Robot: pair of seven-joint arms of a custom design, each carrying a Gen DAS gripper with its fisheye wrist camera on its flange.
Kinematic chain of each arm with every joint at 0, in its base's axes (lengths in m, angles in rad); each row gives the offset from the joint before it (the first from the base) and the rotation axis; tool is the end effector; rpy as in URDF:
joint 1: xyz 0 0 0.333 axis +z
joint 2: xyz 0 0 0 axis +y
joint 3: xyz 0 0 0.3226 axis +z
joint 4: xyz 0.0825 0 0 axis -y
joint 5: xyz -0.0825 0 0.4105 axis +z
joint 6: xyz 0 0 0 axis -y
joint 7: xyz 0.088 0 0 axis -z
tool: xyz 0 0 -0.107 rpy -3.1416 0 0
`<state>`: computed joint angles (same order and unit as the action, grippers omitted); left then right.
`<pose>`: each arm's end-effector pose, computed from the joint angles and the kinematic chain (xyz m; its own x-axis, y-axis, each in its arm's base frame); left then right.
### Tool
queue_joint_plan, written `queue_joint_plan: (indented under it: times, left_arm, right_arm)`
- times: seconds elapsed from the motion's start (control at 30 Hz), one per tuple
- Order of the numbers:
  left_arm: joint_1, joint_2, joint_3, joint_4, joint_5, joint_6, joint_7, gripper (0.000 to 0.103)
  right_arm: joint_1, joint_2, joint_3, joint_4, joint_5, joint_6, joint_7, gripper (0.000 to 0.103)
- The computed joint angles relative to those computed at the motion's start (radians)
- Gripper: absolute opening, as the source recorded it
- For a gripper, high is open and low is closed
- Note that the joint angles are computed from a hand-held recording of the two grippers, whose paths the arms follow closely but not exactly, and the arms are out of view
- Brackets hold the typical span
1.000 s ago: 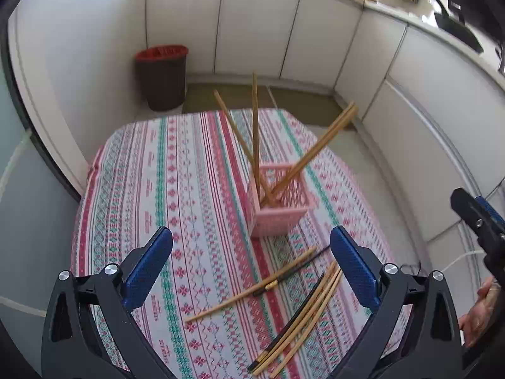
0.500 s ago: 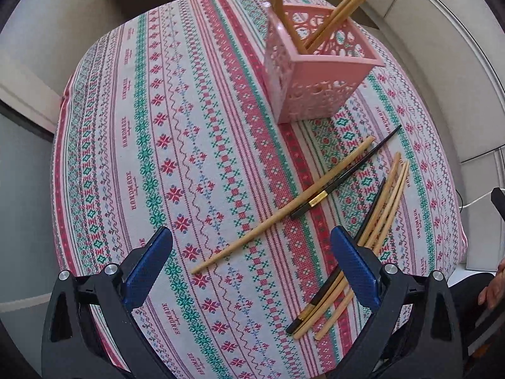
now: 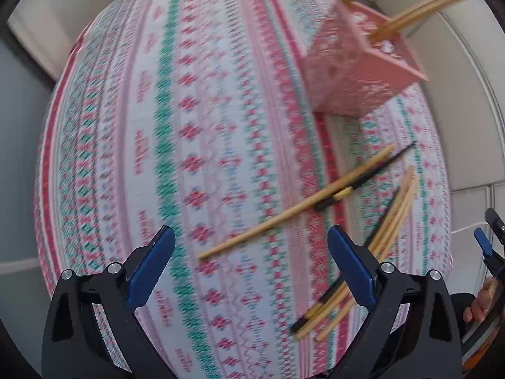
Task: Organize utensils
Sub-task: 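Lower the left gripper to the chopstick pile and close on a wooden chopstick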
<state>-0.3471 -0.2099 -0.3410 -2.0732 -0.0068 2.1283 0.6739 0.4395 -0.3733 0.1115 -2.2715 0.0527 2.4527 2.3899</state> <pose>0.4147 -0.3551 0.5392 0.1896 -0.9694 0.1560 -0.9537 -0.2197 -0.2055 0.4283 0.2697 0.5637 -0.1964 -0.8997 -0.3898 -0.8712 0.3425 -0.3517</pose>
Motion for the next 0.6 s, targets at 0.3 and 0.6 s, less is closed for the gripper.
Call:
queue_joint_plan:
  times: [0.3,0.6]
  left_arm:
    - [-0.068,0.226,-0.018,0.195,0.265,0.008,-0.11,0.056]
    - [-0.124,0.315,0.025,0.265,0.37,-0.035,-0.143,0.051]
  right_arm:
    - [-0.024,-0.003,0.02,0.008,-0.105,-0.041,-0.001,0.095]
    - [-0.016,0.021,0.004,0.021,-0.058,-0.058,-0.04,0.095]
